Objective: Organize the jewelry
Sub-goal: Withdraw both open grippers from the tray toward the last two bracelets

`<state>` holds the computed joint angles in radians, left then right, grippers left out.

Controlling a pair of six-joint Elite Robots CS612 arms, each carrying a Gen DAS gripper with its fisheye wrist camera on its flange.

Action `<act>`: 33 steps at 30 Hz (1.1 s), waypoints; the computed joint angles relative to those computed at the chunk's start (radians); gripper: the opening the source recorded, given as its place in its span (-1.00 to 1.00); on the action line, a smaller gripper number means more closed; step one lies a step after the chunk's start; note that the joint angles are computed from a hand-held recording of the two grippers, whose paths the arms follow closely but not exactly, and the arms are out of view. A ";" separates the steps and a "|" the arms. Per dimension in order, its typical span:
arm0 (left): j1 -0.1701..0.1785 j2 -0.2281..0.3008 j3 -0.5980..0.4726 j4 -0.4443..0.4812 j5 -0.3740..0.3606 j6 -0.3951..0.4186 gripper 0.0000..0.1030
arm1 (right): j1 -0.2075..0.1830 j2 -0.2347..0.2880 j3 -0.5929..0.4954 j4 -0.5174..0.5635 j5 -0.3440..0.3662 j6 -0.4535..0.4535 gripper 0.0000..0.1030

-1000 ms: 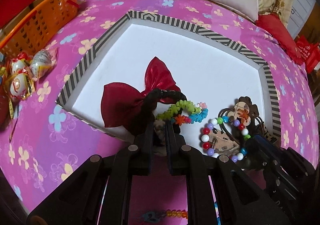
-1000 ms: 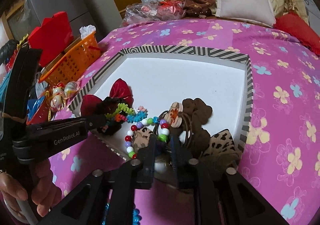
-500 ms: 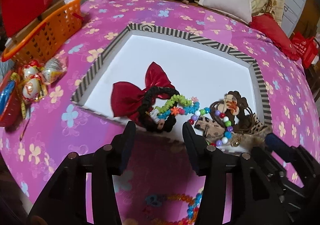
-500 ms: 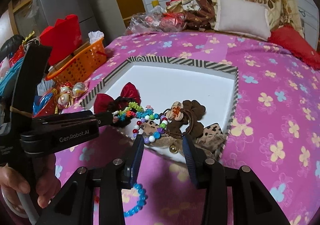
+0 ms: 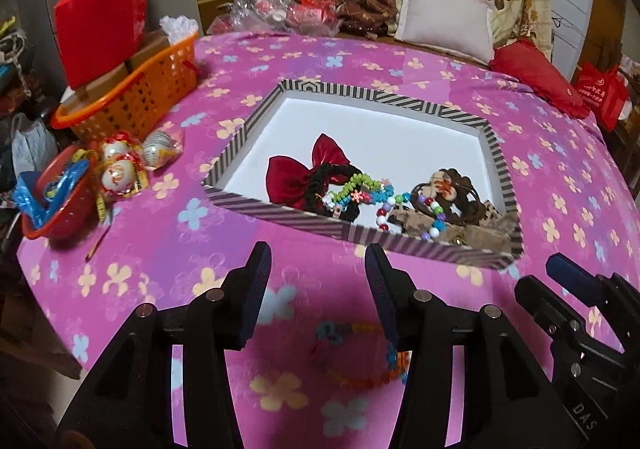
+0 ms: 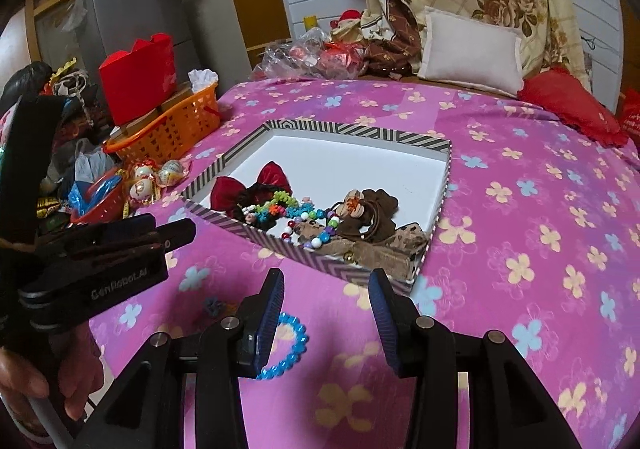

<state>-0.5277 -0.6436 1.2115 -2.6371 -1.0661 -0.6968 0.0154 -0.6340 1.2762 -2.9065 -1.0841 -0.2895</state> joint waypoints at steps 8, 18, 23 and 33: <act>-0.030 -0.041 0.084 -0.044 0.051 -0.019 -0.06 | -0.006 -0.040 0.079 -0.084 -0.005 0.003 0.24; -0.055 -0.078 0.157 -0.087 0.080 -0.042 -0.06 | -0.010 -0.076 0.142 -0.127 0.001 0.002 0.26; -0.063 -0.091 0.179 -0.097 0.082 -0.050 -0.06 | -0.010 -0.087 0.162 -0.141 -0.006 0.001 0.32; -0.070 -0.103 0.200 -0.107 0.088 -0.060 -0.06 | -0.012 -0.099 0.180 -0.147 -0.021 0.000 0.32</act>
<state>-0.5975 -0.7470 1.4111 -2.7442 -0.9781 -0.7572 0.0039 -0.7331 1.4564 -3.0533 -1.1055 -0.2900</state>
